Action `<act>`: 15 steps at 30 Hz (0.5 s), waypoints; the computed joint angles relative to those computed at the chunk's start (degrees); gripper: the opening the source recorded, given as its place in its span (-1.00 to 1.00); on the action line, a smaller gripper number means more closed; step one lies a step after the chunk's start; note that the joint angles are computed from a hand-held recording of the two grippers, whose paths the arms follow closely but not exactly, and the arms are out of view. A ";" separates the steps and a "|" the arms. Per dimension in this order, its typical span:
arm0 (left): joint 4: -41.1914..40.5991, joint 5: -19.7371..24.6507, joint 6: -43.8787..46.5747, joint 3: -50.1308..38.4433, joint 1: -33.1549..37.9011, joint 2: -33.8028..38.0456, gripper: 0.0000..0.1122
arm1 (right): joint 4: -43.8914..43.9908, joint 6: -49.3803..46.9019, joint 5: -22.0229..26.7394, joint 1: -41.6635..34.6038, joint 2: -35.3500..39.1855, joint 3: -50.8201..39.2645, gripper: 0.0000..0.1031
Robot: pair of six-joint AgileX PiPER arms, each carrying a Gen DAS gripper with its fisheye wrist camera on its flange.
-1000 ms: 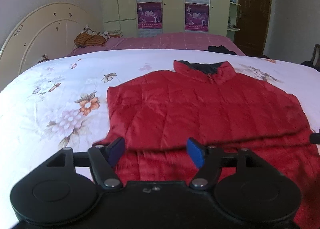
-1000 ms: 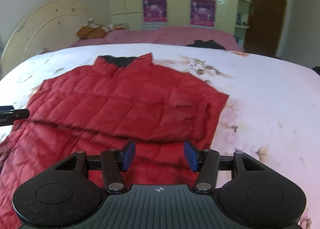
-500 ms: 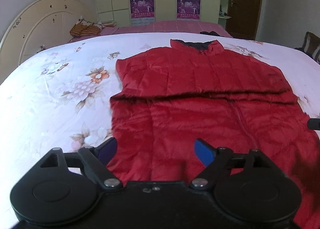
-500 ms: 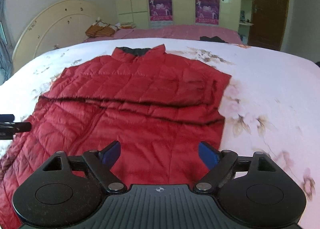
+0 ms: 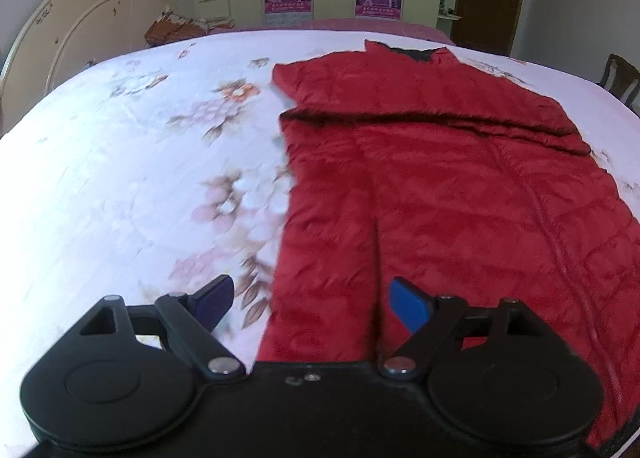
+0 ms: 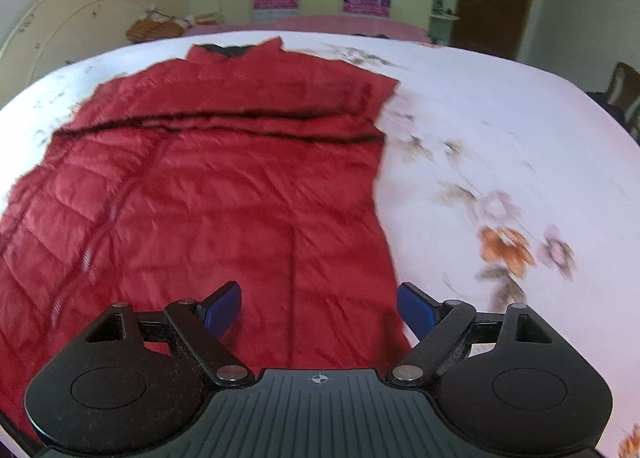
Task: Fold large clothes
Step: 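Move both open tools over the jacket toward its hem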
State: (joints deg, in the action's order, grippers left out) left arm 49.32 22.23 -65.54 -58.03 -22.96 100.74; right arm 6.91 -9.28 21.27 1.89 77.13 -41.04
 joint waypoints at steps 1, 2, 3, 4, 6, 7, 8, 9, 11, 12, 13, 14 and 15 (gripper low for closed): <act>0.24 -0.31 -0.30 0.84 0.22 -0.42 0.51 | -1.40 1.28 0.24 -0.35 -0.66 0.69 0.63; 0.70 -0.59 -0.81 1.79 0.37 -0.90 0.51 | -3.42 3.24 0.36 -0.58 -1.25 1.38 0.63; 0.94 -0.69 -0.98 2.37 0.53 -1.13 0.51 | -4.85 4.58 0.31 -0.86 -1.79 2.10 0.63; 1.18 -0.81 -1.21 2.91 0.67 -1.33 0.51 | -6.08 5.64 0.31 -1.29 -2.09 2.70 0.63; 1.55 -1.44 -1.69 4.31 1.16 -1.91 0.51 | -7.55 7.19 0.81 -2.30 -2.38 3.44 0.63; 1.47 -1.68 -1.72 4.89 1.30 -2.22 0.51 | -7.63 7.38 0.89 -2.78 -2.39 3.76 0.63; 1.56 -2.05 -1.96 5.60 1.46 -2.58 0.51 | -7.37 7.13 0.91 -3.24 -2.39 4.06 0.63; 1.93 -2.36 -2.56 6.18 1.50 -2.83 0.51 | -6.97 6.66 0.90 -3.66 -2.61 4.55 0.63; 2.30 -2.95 -3.52 7.19 1.51 -3.34 0.51 | -6.10 5.83 0.57 -4.24 -3.25 5.65 0.63; 2.10 -3.25 -3.58 7.55 1.49 -3.49 0.51 | -5.22 5.00 0.47 -4.62 -3.48 6.13 0.63; 1.59 -3.53 -3.35 7.88 1.42 -3.64 0.51 | -4.74 4.70 0.44 -4.83 -3.72 6.57 0.63; 1.21 -3.77 -3.35 8.36 1.27 -3.86 0.50 | -4.65 4.85 0.35 -4.90 -3.87 6.89 0.63; 0.95 -4.08 -3.39 8.70 1.25 -3.92 0.50 | -4.73 5.11 0.11 -5.00 -4.04 7.28 0.63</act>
State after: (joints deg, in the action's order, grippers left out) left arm 50.28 18.15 -68.93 -49.33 -21.71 96.82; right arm 2.18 -4.17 21.38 -3.11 73.10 -33.77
